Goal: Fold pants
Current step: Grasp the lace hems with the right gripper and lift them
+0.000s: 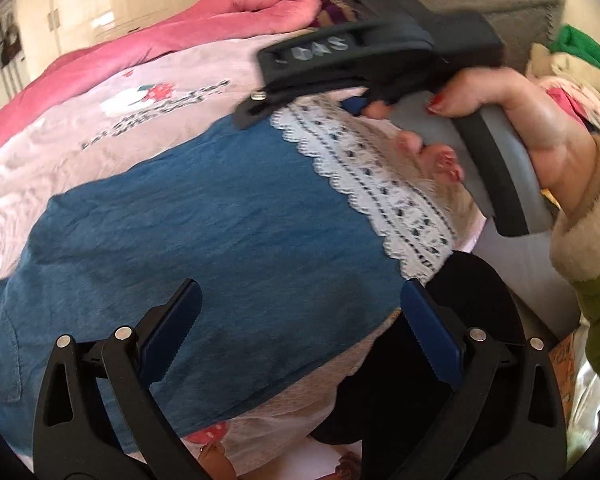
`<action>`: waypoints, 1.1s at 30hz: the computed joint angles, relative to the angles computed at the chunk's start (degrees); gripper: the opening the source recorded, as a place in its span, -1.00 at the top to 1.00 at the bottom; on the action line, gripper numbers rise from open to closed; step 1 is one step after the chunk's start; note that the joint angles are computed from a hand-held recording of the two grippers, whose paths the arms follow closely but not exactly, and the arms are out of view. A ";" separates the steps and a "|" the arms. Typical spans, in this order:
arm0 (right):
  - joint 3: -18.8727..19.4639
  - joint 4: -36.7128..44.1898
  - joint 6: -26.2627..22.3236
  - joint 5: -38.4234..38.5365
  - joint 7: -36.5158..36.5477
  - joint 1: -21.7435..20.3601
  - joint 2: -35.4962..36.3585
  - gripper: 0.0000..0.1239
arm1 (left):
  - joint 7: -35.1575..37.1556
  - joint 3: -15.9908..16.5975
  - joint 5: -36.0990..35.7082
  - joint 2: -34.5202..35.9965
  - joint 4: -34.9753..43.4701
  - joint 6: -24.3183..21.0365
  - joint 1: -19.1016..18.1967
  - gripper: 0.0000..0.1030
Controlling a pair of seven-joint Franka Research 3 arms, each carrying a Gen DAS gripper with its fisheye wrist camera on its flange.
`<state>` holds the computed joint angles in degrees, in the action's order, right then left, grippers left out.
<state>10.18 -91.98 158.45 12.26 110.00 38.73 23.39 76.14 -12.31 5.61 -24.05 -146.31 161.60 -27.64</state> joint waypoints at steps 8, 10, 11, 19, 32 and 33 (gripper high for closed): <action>-0.62 0.77 -2.68 0.30 -0.52 -0.23 0.54 -0.48 | 1.11 -3.85 5.71 3.90 2.33 2.42 0.30 -0.81; 1.64 0.03 -1.75 3.43 -3.50 -2.15 0.49 -0.44 | -0.51 -6.24 9.56 5.15 3.08 3.02 2.08 -0.79; 2.30 0.09 -2.03 4.26 -4.93 -2.62 0.48 -0.29 | -0.76 -6.68 10.80 5.84 3.44 3.09 2.19 -0.77; 8.12 3.11 -4.81 18.37 -18.35 -6.94 2.11 0.54 | -13.41 -14.08 29.09 8.10 4.42 4.07 9.47 -0.19; 2.68 10.51 -10.00 12.90 -10.19 -1.08 4.22 0.55 | -11.33 -0.45 22.10 4.10 -0.80 10.61 -0.20 0.79; 2.31 10.86 -10.55 11.95 -9.03 -0.77 4.22 0.55 | -9.01 1.93 18.52 3.22 -1.86 11.37 -2.60 0.79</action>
<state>12.48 -81.12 147.90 24.21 100.97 37.96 27.61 67.13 -10.38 24.12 -20.83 -148.18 172.97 -30.25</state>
